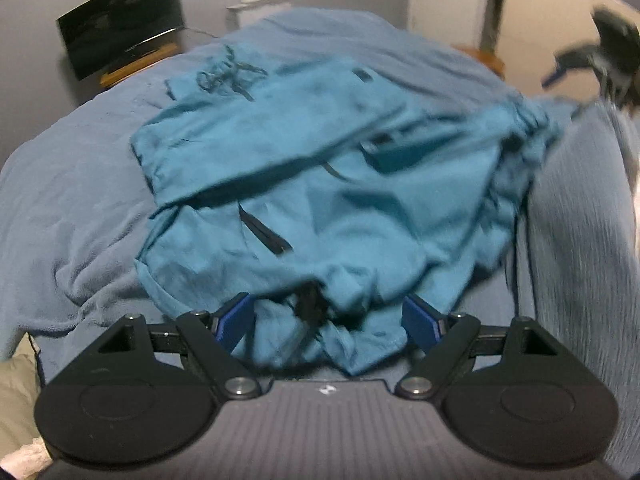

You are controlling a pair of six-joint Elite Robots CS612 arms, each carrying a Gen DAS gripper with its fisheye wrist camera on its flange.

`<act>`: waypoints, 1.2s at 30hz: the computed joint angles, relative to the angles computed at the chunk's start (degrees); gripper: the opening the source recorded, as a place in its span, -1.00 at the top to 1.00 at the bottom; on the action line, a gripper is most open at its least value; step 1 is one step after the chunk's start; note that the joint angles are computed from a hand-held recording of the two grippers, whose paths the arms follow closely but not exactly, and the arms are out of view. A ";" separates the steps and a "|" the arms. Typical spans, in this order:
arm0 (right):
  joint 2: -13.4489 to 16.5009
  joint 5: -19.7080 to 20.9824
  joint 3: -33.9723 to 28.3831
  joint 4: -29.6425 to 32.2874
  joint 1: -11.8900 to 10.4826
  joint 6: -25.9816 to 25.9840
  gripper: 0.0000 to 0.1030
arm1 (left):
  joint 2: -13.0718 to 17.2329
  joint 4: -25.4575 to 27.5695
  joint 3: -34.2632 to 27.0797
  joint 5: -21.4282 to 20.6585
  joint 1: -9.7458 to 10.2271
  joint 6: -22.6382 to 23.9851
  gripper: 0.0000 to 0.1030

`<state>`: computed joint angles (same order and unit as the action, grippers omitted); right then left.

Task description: Fold large clothes

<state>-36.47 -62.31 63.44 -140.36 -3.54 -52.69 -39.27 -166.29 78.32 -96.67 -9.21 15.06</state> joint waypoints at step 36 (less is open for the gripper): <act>14.96 13.18 -21.95 -11.83 -0.38 26.11 0.43 | 14.20 1.41 -27.07 -5.49 3.54 -8.81 0.74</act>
<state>-21.51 -49.13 41.50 -152.19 -3.92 -26.57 -25.07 -164.88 51.25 -102.16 -5.67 6.25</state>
